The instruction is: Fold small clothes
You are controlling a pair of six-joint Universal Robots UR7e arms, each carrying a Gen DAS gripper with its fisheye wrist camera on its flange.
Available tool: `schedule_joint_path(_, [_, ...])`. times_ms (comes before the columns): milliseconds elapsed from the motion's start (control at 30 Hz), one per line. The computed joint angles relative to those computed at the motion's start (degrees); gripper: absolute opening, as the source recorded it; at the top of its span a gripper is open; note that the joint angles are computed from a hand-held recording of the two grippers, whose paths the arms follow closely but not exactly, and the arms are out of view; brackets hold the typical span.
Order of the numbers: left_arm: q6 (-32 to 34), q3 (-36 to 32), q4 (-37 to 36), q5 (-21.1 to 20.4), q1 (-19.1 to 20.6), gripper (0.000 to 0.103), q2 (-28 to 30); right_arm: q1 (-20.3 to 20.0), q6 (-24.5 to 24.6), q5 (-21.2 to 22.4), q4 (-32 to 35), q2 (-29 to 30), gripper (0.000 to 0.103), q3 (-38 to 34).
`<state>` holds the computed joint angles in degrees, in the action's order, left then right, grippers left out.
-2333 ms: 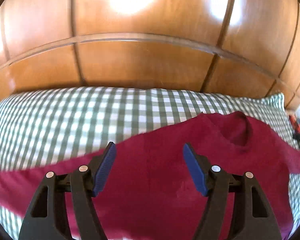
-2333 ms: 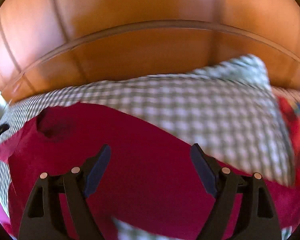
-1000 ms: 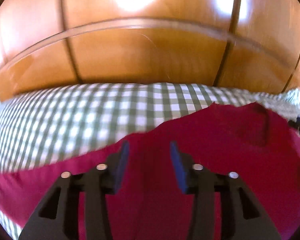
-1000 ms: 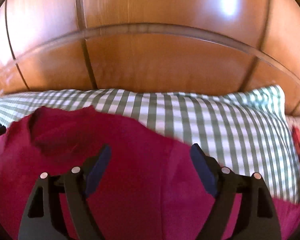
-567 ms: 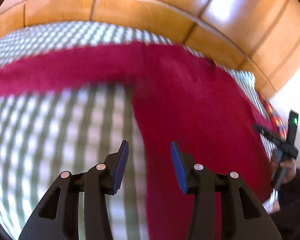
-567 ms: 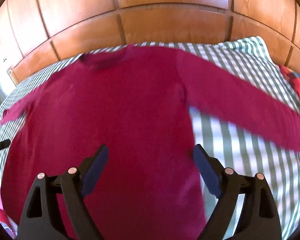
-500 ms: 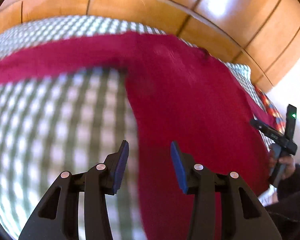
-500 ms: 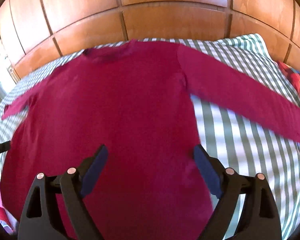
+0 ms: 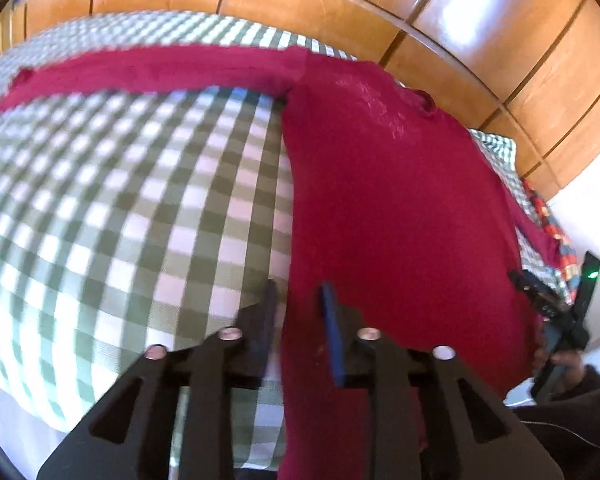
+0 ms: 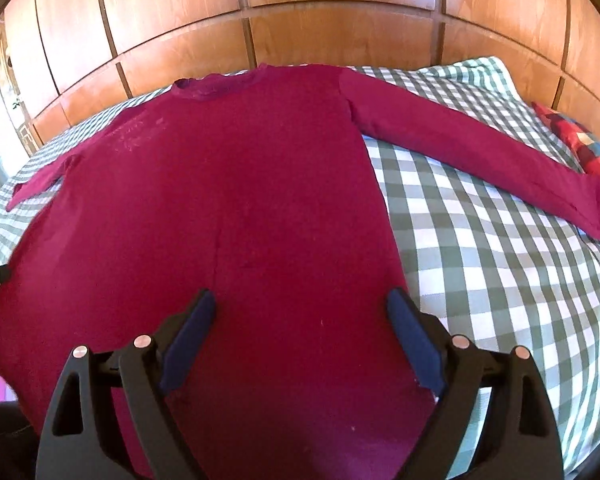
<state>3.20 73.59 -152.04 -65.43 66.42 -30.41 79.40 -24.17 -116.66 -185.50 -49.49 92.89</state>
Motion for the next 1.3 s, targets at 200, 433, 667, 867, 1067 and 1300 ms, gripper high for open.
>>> schedule_joint_path(200, [6.1,-0.4,-9.3,2.5,-2.8,0.073,1.9,-5.6,17.0,7.9,-0.8,-8.8,0.087,4.7])
schedule_joint_path(433, [2.0,-6.2,-5.2,-1.6,-3.0,0.073,6.8,-16.8,38.4,12.4,-1.6,-16.6,0.058,6.4])
schedule_joint_path(667, [0.9,-11.2,1.5,-3.4,-3.6,0.073,10.2,-20.5,45.6,12.2,1.9,-15.2,0.049,-2.2])
schedule_joint_path(867, [0.6,-13.9,5.0,-3.9,-3.4,0.088,11.9,-21.2,46.9,8.1,5.6,-12.1,0.027,-8.8])
schedule_joint_path(1067, [1.0,-17.4,7.3,-2.4,-3.6,0.099,14.0,-19.0,40.8,10.1,7.1,-11.6,0.008,-11.6])
schedule_joint_path(1300, [2.1,-18.0,6.8,-2.8,-3.4,0.099,14.3,-11.6,32.1,14.4,10.9,-6.3,0.007,-21.2])
